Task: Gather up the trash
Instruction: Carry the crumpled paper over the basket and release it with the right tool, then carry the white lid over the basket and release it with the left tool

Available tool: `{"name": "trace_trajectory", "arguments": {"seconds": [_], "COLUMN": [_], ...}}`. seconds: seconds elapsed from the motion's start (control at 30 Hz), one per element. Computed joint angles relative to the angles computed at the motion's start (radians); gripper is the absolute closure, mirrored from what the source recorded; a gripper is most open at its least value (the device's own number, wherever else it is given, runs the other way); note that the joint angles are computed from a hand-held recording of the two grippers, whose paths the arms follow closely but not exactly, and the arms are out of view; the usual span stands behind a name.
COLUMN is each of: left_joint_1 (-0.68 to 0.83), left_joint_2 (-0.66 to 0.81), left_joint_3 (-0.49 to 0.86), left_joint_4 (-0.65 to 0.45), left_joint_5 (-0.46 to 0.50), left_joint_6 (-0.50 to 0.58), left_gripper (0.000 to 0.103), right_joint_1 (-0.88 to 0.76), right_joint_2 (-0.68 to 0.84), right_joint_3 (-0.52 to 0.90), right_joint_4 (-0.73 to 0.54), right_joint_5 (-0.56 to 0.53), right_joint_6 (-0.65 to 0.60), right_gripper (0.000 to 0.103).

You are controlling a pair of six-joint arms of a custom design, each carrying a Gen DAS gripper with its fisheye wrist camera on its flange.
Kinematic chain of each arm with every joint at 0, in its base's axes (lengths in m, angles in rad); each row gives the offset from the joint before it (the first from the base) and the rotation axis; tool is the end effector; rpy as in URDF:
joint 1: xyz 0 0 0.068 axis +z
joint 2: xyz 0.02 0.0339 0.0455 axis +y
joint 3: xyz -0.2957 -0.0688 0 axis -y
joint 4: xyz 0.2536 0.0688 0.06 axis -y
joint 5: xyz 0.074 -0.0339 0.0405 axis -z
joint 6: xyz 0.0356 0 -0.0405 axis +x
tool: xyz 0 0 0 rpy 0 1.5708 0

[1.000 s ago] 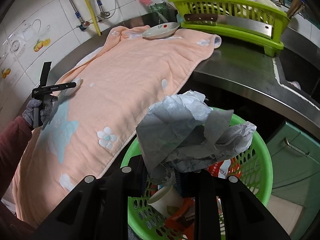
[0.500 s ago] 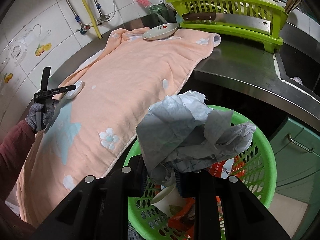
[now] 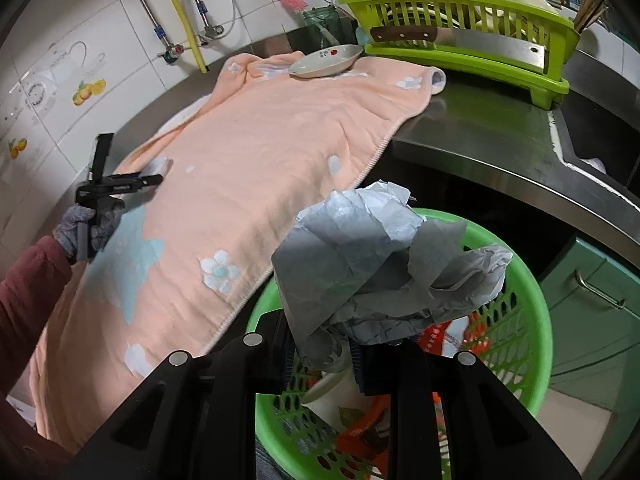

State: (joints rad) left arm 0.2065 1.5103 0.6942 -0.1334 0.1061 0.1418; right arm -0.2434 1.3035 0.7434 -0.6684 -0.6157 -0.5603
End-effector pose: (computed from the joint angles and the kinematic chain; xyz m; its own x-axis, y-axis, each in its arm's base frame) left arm 0.2780 0.0544 0.1761 -0.8082 -0.0257 -0.5884 -0.0296 0.9996 -0.0030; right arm 0.2216 -0.0338 0.2177 -0.7790 -0.2536 -0.5734 -0.4786 0.8314 0.2825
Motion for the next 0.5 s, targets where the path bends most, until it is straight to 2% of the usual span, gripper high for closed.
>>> {"name": "trace_trajectory", "arguments": {"seconds": [0.2, 0.33, 0.5], "left_joint_1": [-0.036, -0.076, -0.211], "left_joint_2": [-0.045, -0.127, -0.270], "left_joint_3": [-0.035, -0.062, -0.079], "left_joint_4": [0.020, -0.010, -0.082], "left_joint_5": [-0.065, -0.078, -0.131], "left_joint_6": [-0.014, -0.056, -0.121], "left_gripper": [0.011, 0.011, 0.011], "right_joint_1": [-0.051, -0.118, -0.195], "right_joint_2": [-0.023, -0.021, -0.001], "right_joint_3": [-0.016, -0.012, -0.001], "right_joint_4": [-0.015, -0.044, -0.055], "right_joint_5": [0.014, 0.015, 0.019], "right_joint_6": [-0.035, -0.081, -0.119], "right_gripper": [0.080, 0.078, 0.053]}}
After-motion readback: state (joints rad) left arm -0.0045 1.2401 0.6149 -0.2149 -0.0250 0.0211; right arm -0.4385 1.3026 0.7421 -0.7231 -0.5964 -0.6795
